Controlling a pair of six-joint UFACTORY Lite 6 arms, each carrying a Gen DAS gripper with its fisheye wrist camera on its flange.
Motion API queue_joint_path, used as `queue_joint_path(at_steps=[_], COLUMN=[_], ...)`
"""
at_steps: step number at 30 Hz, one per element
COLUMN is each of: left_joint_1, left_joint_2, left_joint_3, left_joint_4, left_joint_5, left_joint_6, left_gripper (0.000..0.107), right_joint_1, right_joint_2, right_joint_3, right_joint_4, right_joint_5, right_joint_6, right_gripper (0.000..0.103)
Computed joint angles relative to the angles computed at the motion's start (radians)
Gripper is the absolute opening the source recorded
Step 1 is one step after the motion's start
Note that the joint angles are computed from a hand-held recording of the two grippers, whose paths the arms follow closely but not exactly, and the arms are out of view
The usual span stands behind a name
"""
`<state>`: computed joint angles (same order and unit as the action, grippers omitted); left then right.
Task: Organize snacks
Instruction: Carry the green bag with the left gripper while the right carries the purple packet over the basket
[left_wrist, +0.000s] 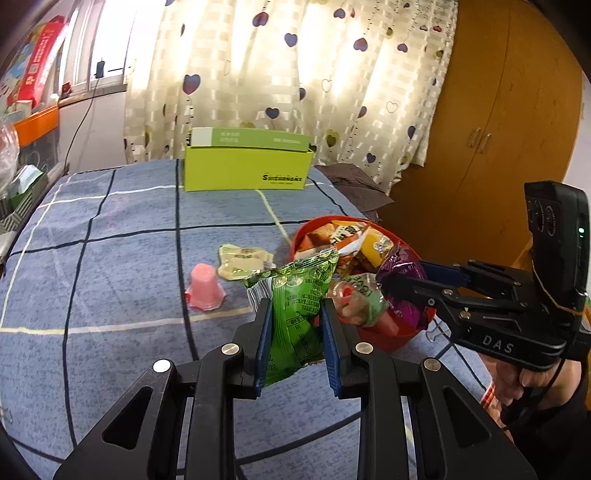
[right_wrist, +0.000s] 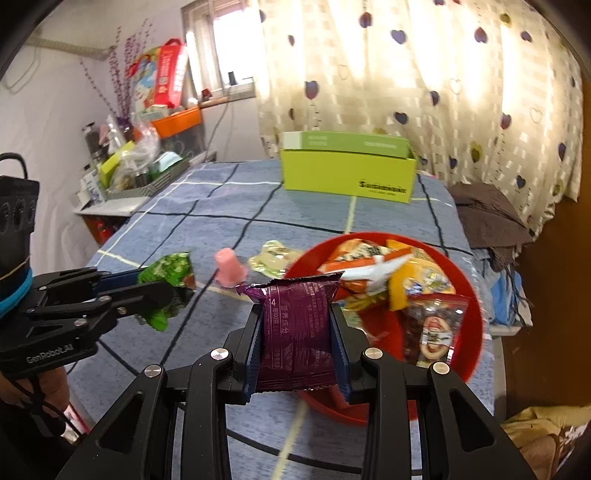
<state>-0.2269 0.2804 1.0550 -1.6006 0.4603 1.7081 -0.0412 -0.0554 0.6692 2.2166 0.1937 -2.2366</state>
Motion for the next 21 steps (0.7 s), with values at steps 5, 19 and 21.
queue_joint_path(at_steps=[5,19,21], left_joint_1=[-0.037,-0.097,-0.104], left_joint_2=[0.017,0.075,0.085], left_joint_3=[0.03,0.116,0.129], left_joint_4=[0.019,0.073,0.085], left_joint_5=[-0.012,-0.02,-0.024], left_joint_6=[-0.025,-0.09,-0.103], left_gripper=[0.026,0.026,0.026], right_joint_1=[-0.12,-0.292,-0.289], right_joint_2=[-0.011,0.094,0.138], right_joint_3=[-0.017,0.029,0.047], right_joint_4=[-0.085,-0.209,-0.219], right_joint_5=[0.037,0.105,0.117], right_joint_6=[0.058,0.138,0.151], right_gripper=[0.031,0.031,0.031])
